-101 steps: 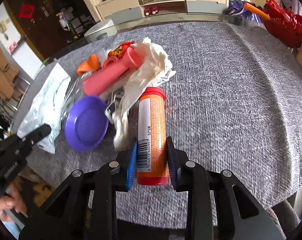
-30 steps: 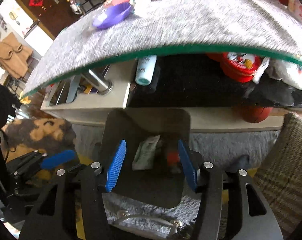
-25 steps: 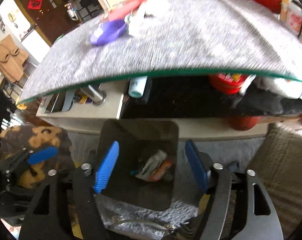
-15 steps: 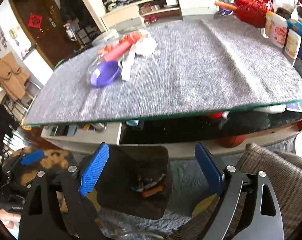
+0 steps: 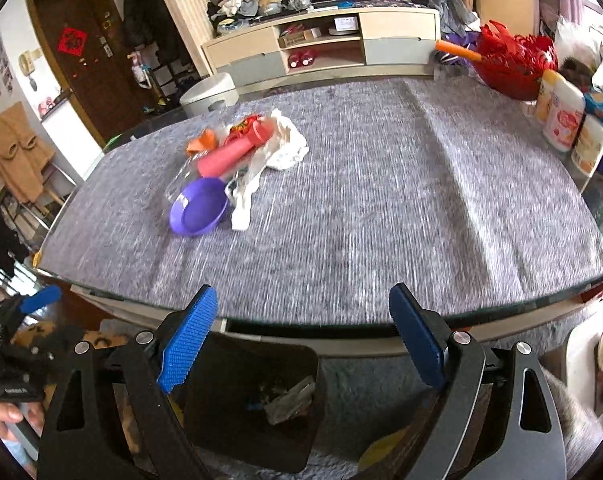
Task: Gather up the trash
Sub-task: 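Raise both tools back over the remaining trash on the table, then grasp a clear plastic bag with the left tool while the right grasps white tissue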
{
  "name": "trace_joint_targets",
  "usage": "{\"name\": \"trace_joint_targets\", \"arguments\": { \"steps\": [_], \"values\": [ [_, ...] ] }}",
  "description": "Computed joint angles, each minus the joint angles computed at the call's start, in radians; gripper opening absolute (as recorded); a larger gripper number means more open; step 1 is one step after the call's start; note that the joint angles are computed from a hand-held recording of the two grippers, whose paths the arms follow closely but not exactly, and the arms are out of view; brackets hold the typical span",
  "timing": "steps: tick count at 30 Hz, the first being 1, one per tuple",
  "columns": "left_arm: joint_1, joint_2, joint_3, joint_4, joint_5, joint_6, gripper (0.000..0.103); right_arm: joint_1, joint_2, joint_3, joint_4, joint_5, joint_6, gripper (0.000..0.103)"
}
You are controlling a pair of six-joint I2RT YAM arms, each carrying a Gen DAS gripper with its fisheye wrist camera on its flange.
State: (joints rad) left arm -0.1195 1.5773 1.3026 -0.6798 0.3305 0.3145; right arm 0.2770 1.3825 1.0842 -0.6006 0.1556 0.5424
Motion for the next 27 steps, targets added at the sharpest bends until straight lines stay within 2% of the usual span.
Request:
{"name": "trace_joint_targets", "arguments": {
  "steps": [5,16,27],
  "values": [
    [-0.018,0.094,0.156,-0.038,0.0,-0.013,0.095,-0.05,0.066,0.087,-0.007,-0.014,-0.052,0.088],
    [-0.072,0.37,0.553,-0.128,-0.07,-0.057,0.095,-0.146,0.276,0.326,-0.045,-0.062,-0.164,0.088],
    [-0.105,0.606,0.8,-0.199,-0.098,-0.048,0.094,-0.193,0.447,0.446,-0.009,-0.167,-0.191,0.088]
  ]
}}
